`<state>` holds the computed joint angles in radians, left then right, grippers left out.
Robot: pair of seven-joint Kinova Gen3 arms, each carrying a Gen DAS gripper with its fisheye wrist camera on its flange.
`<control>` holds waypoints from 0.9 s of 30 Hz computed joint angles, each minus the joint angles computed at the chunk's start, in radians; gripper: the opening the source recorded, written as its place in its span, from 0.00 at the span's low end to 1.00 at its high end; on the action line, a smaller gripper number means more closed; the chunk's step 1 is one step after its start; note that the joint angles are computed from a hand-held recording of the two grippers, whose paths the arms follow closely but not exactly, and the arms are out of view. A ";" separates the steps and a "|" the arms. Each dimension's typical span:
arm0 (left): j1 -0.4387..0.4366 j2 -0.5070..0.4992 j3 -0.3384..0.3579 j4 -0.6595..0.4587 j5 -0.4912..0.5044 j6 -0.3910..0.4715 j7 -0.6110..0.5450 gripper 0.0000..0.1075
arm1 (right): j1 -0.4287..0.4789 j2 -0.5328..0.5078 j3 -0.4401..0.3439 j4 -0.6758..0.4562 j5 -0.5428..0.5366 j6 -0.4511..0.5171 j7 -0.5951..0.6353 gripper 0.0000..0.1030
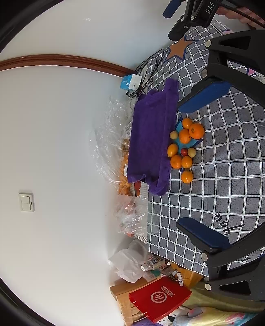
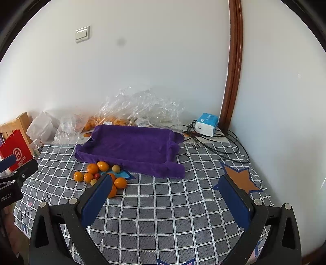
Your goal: Organize fruits
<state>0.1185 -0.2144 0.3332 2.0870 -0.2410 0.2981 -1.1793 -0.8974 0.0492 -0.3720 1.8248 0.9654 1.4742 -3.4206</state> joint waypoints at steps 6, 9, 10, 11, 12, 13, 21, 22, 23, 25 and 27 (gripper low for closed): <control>0.014 0.001 -0.012 -0.004 0.013 0.008 -0.009 0.96 | -0.002 -0.001 -0.003 0.004 0.000 0.000 -0.005 0.99; 0.006 0.002 0.001 -0.009 0.003 0.017 0.004 0.96 | -0.001 -0.001 -0.001 0.003 -0.004 -0.006 0.000 0.99; 0.005 -0.001 0.002 -0.005 0.000 0.014 0.008 0.96 | -0.001 0.000 -0.001 0.002 -0.005 -0.006 0.001 0.99; 0.013 -0.001 -0.008 -0.004 0.006 0.012 0.000 0.96 | -0.001 0.001 -0.001 0.000 -0.004 -0.006 0.004 0.99; 0.017 -0.002 -0.012 -0.002 0.009 0.009 -0.004 0.96 | -0.003 0.002 -0.002 0.002 -0.001 -0.004 0.002 0.99; 0.021 0.000 -0.018 -0.004 0.013 0.010 -0.010 0.96 | -0.006 0.004 -0.003 0.003 0.003 0.001 0.000 0.99; 0.060 0.004 -0.068 -0.014 0.061 0.022 -0.067 0.96 | -0.005 0.001 -0.001 0.003 0.002 -0.007 0.002 0.99; 0.058 0.004 -0.067 -0.016 0.064 0.024 -0.069 0.96 | -0.003 0.001 0.001 0.002 -0.001 -0.011 0.005 0.99; 0.056 0.005 -0.067 -0.017 0.066 0.027 -0.072 0.96 | -0.004 0.001 0.000 0.004 -0.003 -0.011 0.002 0.99; 0.060 0.004 -0.075 -0.014 0.075 0.020 -0.085 0.96 | -0.005 0.001 -0.001 0.008 -0.003 -0.012 -0.001 0.99; 0.053 0.005 -0.069 -0.014 0.076 0.016 -0.086 0.96 | -0.008 0.002 -0.003 0.012 0.001 -0.008 -0.009 0.99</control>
